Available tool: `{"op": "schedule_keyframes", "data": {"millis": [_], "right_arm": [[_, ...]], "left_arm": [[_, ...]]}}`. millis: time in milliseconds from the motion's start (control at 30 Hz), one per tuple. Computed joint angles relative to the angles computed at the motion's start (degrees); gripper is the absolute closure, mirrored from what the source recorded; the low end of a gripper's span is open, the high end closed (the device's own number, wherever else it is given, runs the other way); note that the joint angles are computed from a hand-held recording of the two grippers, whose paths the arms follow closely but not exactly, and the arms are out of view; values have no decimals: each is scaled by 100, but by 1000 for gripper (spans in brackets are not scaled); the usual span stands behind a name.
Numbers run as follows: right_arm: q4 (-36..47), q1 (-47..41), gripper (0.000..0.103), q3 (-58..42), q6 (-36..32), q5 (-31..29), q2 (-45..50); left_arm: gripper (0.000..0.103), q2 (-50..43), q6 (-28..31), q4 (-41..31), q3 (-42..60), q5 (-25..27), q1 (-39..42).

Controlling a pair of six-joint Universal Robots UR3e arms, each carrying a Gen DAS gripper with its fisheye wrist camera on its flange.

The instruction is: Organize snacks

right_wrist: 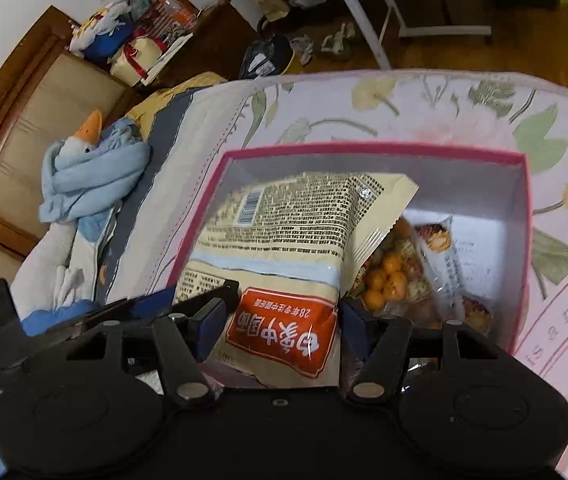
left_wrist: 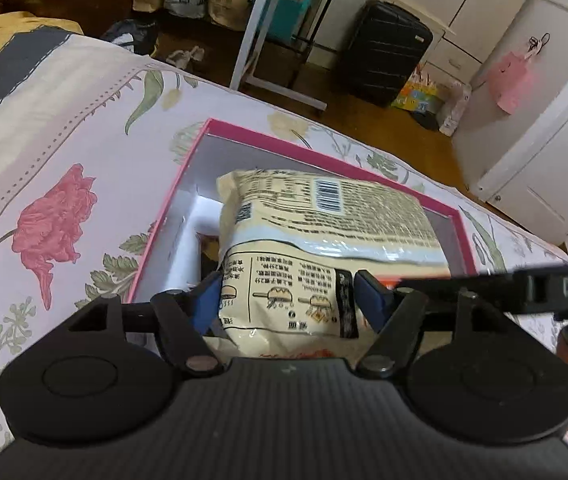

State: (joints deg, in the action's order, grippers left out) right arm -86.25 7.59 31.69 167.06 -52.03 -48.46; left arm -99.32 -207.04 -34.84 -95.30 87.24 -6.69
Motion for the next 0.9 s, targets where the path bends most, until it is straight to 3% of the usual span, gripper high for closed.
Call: {"op": "schedule_keyframes", "data": {"millis": [133,300,633,900], "right_arm": [[-797,-76,36,1427,-598,-166,-829],[-1663,-402,36,2978,-1125,-85,-1878],[-2041,-1437,36,5238,-1947,31,-3955],[-1293,-2835,36,6114,-2810,467,-5568]], "left_arm": [[37,-45,-24,88,-178,327,-229],[38,-164,-517,120,-24,1838,-1008],[36,-221,-171,-864,1152,2679,-2176],[36,-663,-360,-1960,2598,2828,-3063]]}}
